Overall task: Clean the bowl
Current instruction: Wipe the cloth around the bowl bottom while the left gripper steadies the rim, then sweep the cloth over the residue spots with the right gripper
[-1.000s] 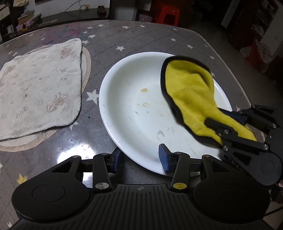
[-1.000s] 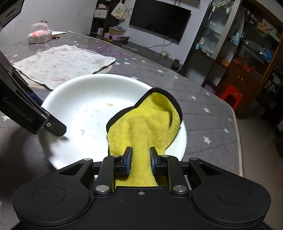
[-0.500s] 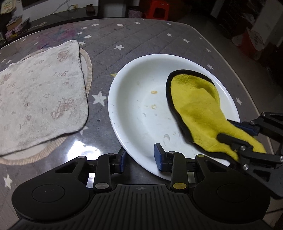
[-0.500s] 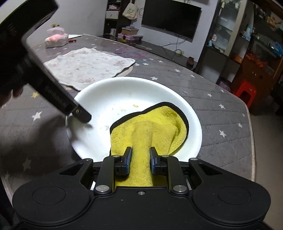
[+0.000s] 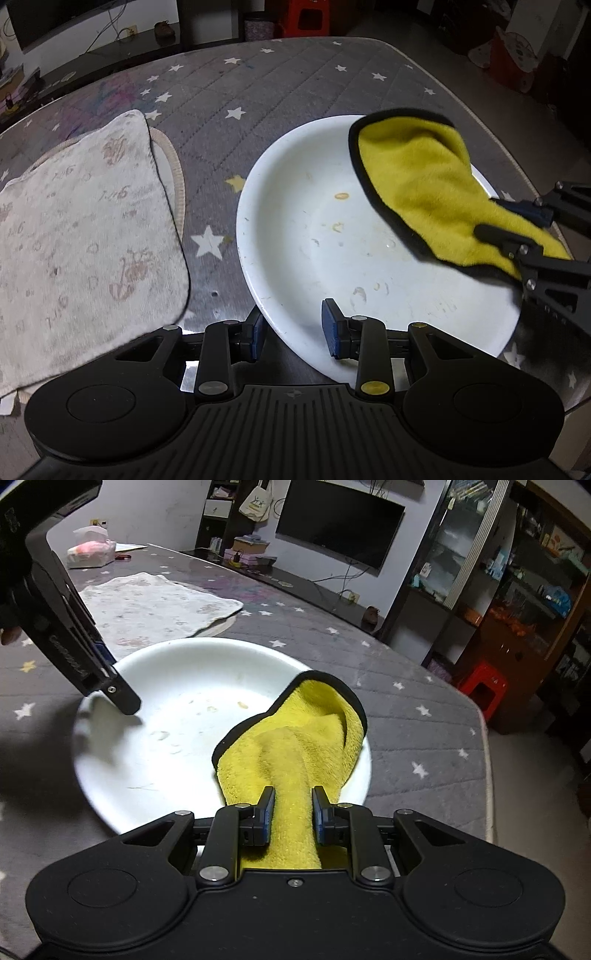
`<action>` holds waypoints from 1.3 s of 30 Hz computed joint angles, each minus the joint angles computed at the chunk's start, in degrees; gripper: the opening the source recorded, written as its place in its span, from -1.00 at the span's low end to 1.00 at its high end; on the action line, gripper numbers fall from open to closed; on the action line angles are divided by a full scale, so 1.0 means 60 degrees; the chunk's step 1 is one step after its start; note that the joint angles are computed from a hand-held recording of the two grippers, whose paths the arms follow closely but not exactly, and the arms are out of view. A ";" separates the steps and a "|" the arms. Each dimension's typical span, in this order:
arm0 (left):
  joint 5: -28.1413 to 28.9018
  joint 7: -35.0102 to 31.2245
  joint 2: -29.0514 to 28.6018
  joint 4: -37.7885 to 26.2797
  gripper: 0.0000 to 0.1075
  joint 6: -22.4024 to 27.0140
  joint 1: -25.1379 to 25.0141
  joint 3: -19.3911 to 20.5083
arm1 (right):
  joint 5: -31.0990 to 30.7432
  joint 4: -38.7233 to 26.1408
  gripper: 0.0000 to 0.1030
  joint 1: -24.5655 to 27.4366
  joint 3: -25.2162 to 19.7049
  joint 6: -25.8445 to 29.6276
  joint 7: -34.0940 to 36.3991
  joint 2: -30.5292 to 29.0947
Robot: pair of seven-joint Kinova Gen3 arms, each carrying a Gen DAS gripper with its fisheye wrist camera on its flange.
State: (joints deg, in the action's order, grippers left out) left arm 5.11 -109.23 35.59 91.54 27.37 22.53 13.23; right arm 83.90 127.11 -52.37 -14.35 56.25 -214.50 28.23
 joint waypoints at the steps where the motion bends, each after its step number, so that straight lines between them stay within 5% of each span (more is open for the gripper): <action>1: -0.0004 0.0027 0.0017 -0.0021 -0.37 -0.0004 0.0026 -0.0028 | 0.0106 0.0024 -0.58 -0.0026 0.0062 0.0130 -0.0099 0.0085; 9: 0.0281 0.0694 -0.0035 0.0105 -0.25 -0.0036 0.0035 -0.0136 | 0.0312 -0.0061 -0.58 -0.0052 0.0155 0.0901 -0.0334 0.0525; 25: 0.0635 0.2097 -0.0998 0.1783 -0.06 -0.1207 0.0213 -0.0036 | -0.0377 0.0194 -0.58 -0.0352 -0.0184 0.0601 -0.0870 -0.0098; 29: 0.0620 0.2141 -0.1023 0.1864 -0.28 -0.1288 0.0040 0.0222 | -0.0505 0.0206 -0.58 -0.0499 -0.0225 0.0534 -0.0782 -0.0216; 39: 0.0093 0.1552 -0.0980 0.1677 -0.38 -0.1137 -0.0021 0.0226 | -0.0451 0.0309 -0.58 -0.0400 -0.0337 -0.0308 -0.0559 -0.0709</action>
